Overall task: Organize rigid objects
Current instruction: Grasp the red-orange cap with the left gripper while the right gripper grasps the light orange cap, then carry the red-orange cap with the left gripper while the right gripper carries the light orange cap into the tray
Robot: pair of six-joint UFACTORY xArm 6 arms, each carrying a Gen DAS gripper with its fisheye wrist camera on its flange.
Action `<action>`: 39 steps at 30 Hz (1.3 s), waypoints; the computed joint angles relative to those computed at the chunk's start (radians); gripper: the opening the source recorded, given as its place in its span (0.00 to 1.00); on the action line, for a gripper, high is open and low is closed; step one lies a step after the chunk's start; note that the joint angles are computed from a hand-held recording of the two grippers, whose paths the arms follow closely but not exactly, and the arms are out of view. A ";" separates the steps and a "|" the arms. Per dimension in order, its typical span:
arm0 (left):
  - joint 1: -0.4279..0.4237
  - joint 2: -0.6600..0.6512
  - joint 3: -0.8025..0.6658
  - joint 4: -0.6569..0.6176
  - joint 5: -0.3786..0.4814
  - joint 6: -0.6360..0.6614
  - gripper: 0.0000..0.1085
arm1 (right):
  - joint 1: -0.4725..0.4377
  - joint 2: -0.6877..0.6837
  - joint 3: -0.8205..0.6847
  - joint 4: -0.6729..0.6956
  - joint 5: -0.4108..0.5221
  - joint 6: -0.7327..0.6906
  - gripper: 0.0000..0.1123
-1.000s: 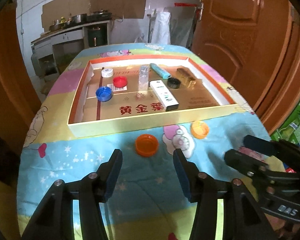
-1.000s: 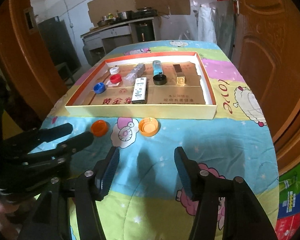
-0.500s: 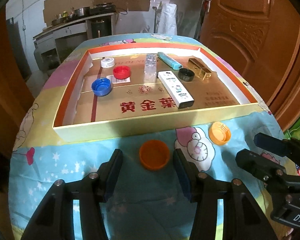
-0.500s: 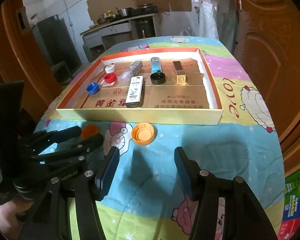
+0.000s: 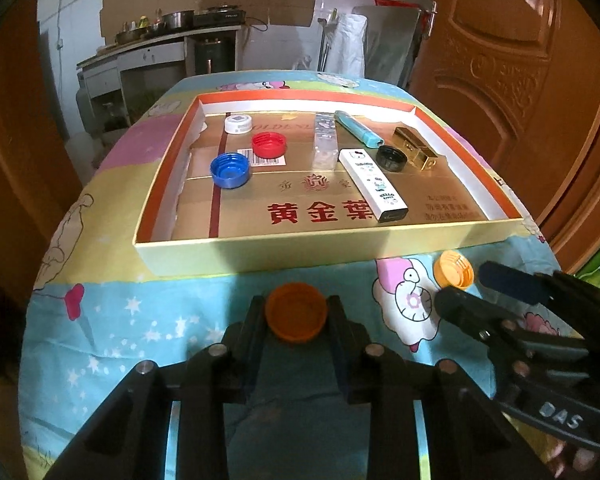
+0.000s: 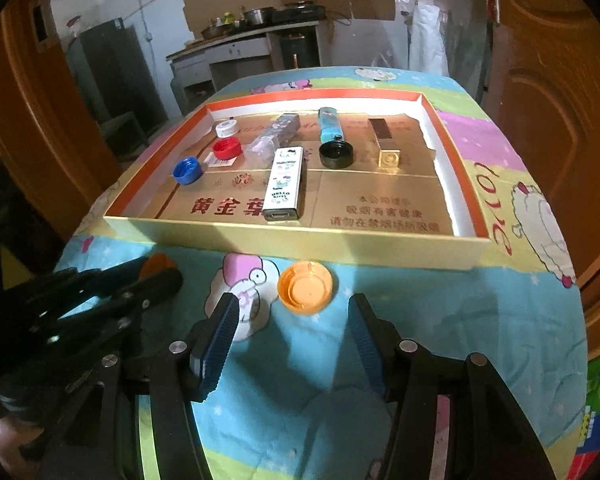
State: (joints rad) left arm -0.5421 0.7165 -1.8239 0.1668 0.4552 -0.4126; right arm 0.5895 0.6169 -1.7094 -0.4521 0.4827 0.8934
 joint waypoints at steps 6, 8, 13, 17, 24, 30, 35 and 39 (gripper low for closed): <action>0.011 -0.015 0.026 -0.027 -0.015 0.007 0.28 | 0.009 0.064 -0.112 -0.035 0.111 0.025 0.27; 0.015 -0.024 0.043 -0.043 -0.027 0.010 0.28 | 0.010 0.067 -0.115 -0.031 0.116 0.025 0.27; 0.018 -0.048 0.077 -0.038 -0.049 -0.003 0.28 | 0.009 0.036 -0.071 -0.041 0.085 0.041 0.27; 0.018 -0.076 0.113 -0.026 -0.071 -0.020 0.28 | 0.009 -0.004 -0.024 -0.076 0.066 0.078 0.27; 0.016 -0.136 0.182 -0.012 -0.116 -0.041 0.28 | 0.019 -0.077 0.050 -0.141 0.046 0.139 0.27; 0.016 -0.173 0.208 0.021 -0.144 -0.061 0.28 | 0.026 -0.120 0.079 -0.194 0.043 0.179 0.27; 0.016 -0.166 0.165 0.056 -0.131 -0.071 0.28 | 0.025 -0.141 0.086 -0.219 0.037 0.192 0.27; 0.013 -0.131 0.087 0.053 -0.098 -0.064 0.28 | 0.020 -0.147 0.077 -0.238 0.038 0.195 0.27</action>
State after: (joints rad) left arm -0.5289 0.5850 -1.7368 0.2200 0.3574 -0.4762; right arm 0.6094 0.4699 -1.6327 -0.6897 0.5212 1.0883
